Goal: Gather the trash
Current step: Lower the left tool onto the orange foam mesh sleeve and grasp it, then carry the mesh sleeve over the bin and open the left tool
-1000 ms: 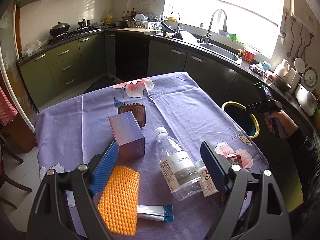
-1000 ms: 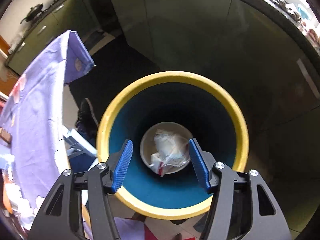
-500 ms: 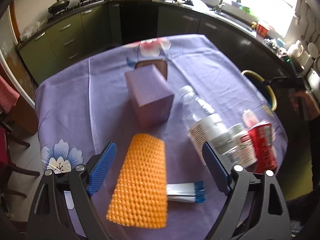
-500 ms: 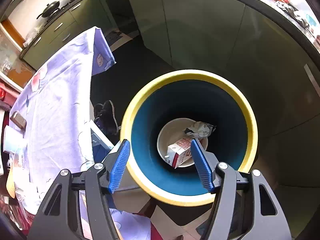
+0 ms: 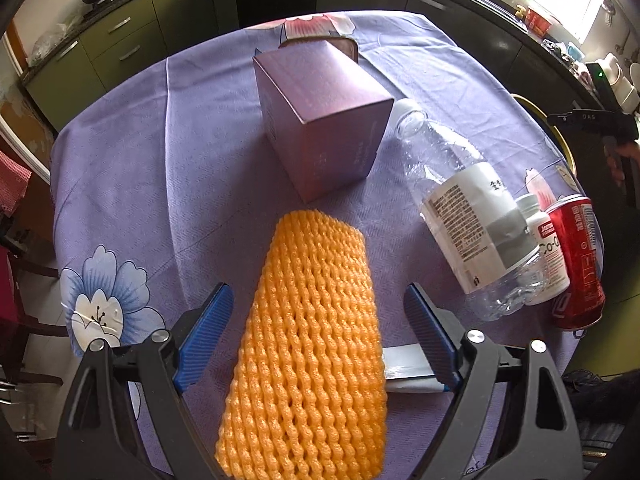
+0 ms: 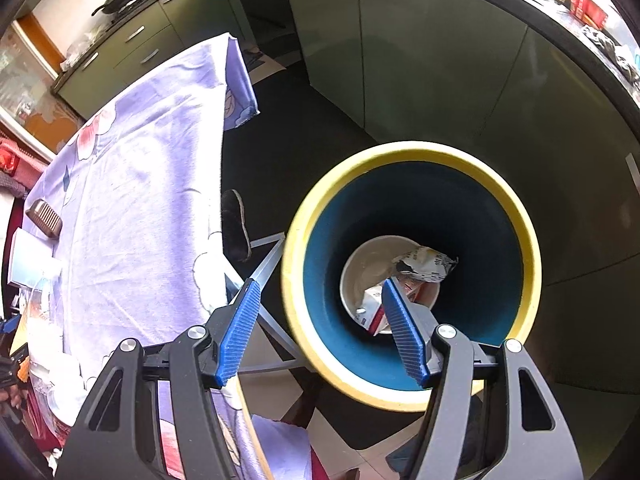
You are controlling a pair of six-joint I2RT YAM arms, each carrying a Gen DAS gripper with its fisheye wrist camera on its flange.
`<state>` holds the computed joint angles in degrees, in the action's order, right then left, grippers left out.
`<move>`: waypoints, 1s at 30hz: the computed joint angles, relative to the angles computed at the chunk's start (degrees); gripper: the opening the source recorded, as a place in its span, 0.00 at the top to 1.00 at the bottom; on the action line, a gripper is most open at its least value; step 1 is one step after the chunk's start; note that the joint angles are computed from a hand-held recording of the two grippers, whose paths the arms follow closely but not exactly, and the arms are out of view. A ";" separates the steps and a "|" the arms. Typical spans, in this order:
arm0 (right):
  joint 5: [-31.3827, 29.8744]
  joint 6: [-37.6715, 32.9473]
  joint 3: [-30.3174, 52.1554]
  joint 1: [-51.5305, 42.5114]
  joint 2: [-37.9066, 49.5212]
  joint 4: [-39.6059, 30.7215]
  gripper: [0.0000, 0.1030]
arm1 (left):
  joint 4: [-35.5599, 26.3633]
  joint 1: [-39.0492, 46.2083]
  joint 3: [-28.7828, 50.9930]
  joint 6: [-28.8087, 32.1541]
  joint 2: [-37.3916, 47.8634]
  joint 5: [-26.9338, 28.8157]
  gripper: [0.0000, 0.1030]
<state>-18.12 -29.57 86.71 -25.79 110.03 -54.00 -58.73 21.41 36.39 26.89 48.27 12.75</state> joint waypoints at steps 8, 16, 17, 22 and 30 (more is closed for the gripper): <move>-0.71 -1.31 -1.26 1.01 -0.85 -0.24 0.39 | 1.40 0.65 -1.57 -0.65 0.07 -0.41 0.47; -0.12 -0.85 -1.50 2.01 -1.86 -0.44 0.39 | -3.01 10.27 -0.37 7.83 -4.39 5.52 0.76; -0.19 -0.84 -1.51 2.02 -1.96 -0.52 0.39 | -3.51 10.75 -0.15 8.40 -4.79 5.95 0.81; -0.48 -1.17 -1.75 1.83 -2.60 -0.98 0.39 | -5.60 11.67 1.38 9.64 -6.83 7.32 0.87; -1.50 -2.05 -1.02 -0.18 -3.28 -2.04 0.35 | -9.69 15.36 4.58 12.78 -9.25 10.19 0.88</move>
